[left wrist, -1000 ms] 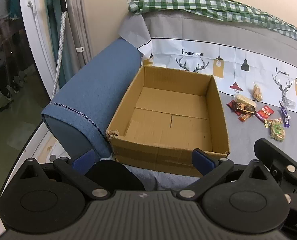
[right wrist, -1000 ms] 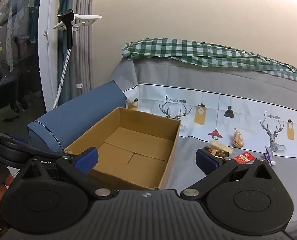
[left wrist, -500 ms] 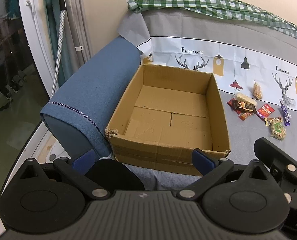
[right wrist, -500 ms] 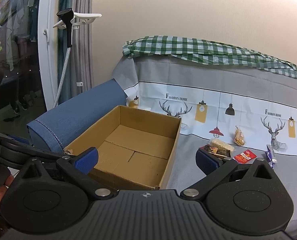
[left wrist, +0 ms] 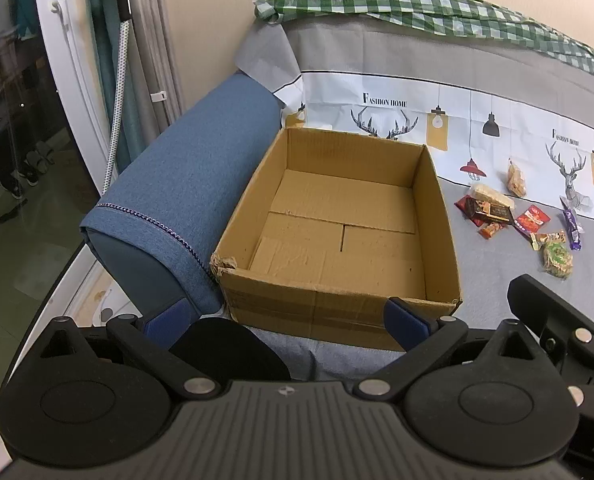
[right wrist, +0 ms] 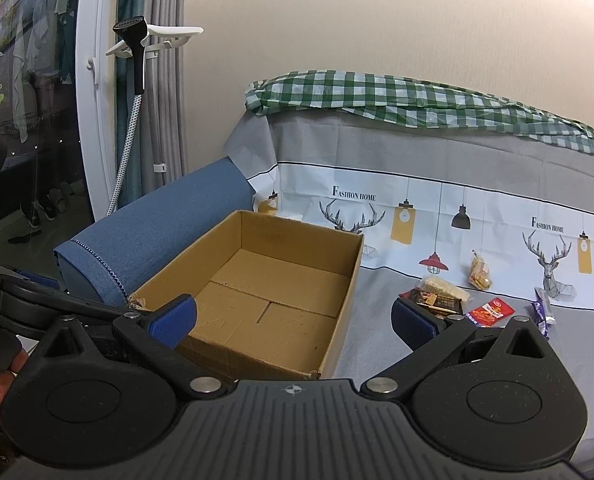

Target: Organize snacks

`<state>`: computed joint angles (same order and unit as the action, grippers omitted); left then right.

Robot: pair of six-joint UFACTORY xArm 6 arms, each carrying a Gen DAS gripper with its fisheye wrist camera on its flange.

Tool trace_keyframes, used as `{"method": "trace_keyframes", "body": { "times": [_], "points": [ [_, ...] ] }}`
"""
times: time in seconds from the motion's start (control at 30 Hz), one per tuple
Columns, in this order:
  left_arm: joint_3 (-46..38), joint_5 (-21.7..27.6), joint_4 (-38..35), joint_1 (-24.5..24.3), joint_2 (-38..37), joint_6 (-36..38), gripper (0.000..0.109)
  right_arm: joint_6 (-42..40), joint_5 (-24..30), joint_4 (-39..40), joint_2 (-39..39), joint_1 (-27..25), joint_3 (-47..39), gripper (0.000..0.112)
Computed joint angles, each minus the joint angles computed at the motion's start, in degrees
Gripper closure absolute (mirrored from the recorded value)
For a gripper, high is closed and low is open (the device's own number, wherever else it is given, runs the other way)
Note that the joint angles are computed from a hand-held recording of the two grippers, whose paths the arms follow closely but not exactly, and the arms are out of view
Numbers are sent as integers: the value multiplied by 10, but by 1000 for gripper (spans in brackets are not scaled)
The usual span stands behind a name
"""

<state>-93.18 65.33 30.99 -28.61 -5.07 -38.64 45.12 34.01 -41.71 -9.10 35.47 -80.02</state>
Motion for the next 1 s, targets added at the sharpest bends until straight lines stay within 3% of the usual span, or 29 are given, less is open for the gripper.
{"method": "trace_keyframes", "body": {
  "times": [0.2, 0.47, 0.6, 0.77, 1.0],
  "points": [
    [-5, 8, 0, -1, 5, 5, 6, -8, -4, 13, 3, -4, 0, 10],
    [-28, 25, 0, -6, 25, 18, 6, -75, 17, 108, 5, -14, -12, 10],
    [-45, 31, -5, -10, 42, 40, 6, -31, -15, 80, 1, -26, 10, 10],
    [-92, 49, -25, -20, 86, 80, 6, 36, -11, 41, -13, -52, 34, 10],
    [-229, 89, -53, -40, 196, 142, 6, 133, -29, 31, -43, -117, 92, 10]
  ]
}}
